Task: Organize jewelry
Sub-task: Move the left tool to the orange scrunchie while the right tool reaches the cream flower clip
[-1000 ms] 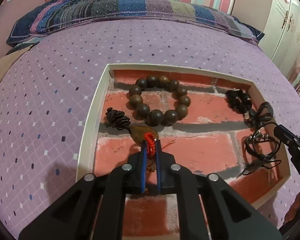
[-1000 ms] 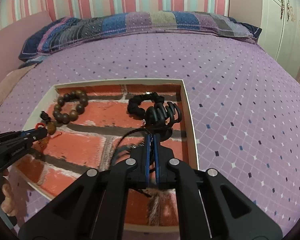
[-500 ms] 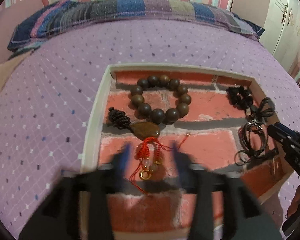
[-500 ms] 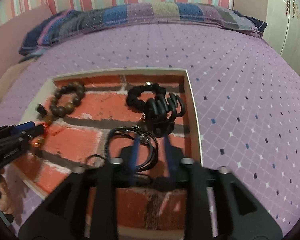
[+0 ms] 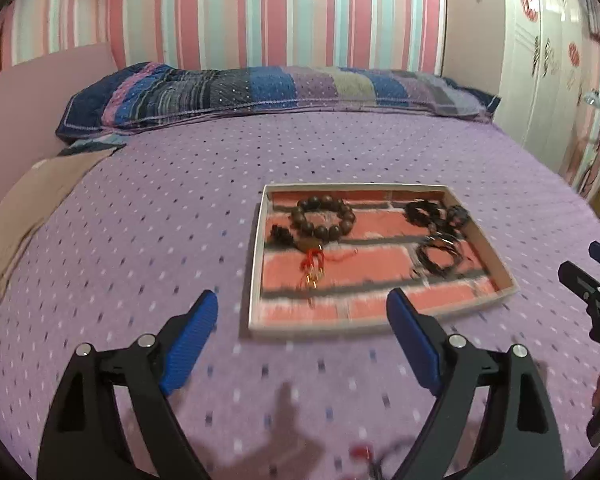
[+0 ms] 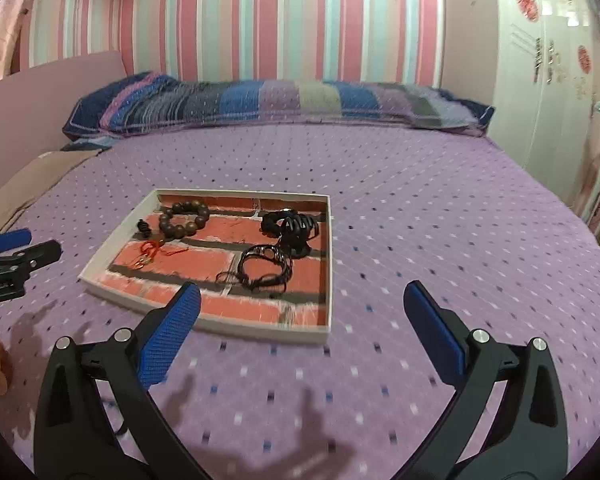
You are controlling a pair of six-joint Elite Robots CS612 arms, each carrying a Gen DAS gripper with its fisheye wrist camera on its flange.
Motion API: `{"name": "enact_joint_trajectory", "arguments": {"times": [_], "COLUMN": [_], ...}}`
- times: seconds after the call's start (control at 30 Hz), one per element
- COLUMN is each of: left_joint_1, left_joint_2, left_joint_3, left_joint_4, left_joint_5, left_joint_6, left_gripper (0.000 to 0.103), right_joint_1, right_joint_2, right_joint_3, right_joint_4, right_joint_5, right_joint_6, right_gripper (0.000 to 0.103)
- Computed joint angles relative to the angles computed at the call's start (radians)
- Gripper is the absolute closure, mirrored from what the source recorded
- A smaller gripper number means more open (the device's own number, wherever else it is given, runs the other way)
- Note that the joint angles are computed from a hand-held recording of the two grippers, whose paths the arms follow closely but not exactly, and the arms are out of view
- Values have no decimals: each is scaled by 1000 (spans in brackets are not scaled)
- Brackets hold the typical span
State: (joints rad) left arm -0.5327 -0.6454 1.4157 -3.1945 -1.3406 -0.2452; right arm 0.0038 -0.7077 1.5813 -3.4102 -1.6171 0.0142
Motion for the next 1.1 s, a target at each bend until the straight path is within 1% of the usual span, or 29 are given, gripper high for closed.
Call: {"name": "enact_joint_trajectory", "arguments": {"times": [0.03,0.07,0.1,0.17,0.2,0.27,0.3,0.33,0.37,0.4,0.47,0.53,0.6,0.67,0.7,0.8,0.87,0.97,1.1], "left_joint_1": [-1,-5,-13,-27,-32,-36,-39,-48,-57,-65,-72,-78,-84,-83,-82,-82,-81,-78,-63], "left_joint_2": [-13,-29,-44,-65,-81,-106,-114,-122,-128,-135,-146,-156,-164,-164,-165,-160,-155,-149,-139], "left_joint_3": [33,74,118,181,215,266,287,319,347,376,415,448,471,479,488,505,513,529,533], "left_joint_4": [-31,-69,-113,-169,-176,-175,-185,-214,-243,-275,-311,-338,-340,-338,-337,-343,-336,-344,-348], "left_joint_5": [-7,8,48,111,126,123,134,172,213,252,281,293,314,314,314,324,329,320,289], "left_joint_6": [-8,-19,-33,-41,-40,-28,-28,-36,-46,-58,-69,-57,-58,-63,-71,-85,-91,-103,-108], "left_gripper": [18,18,18,18,18,18,17,13,5,4,4,4,4,4,4,4,4,4,4], "right_joint_1": [6,13,20,31,33,31,31,32,34,37,40,44,54,66,67,61,63,68,85], "right_joint_2": [-13,-21,-31,-48,-56,-75,-82,-88,-93,-96,-101,-109,-114,-112,-111,-113,-110,-101,-86], "right_joint_3": [30,50,72,113,135,183,202,221,233,245,269,291,307,323,328,356,367,378,384], "right_joint_4": [-33,-49,-66,-104,-120,-158,-173,-179,-183,-188,-198,-188,-165,-178,-182,-196,-195,-206,-209], "right_joint_5": [-25,-57,-96,-144,-143,-128,-127,-130,-134,-141,-137,-129,-149,-176,-177,-126,-123,-118,-134], "right_joint_6": [1,2,1,-3,1,27,41,52,57,60,60,55,40,40,46,87,107,110,118], "right_gripper": [4,4,4,4,4,4,4,4,4,4,4,4,4,4,4,4,4,4,4]}}
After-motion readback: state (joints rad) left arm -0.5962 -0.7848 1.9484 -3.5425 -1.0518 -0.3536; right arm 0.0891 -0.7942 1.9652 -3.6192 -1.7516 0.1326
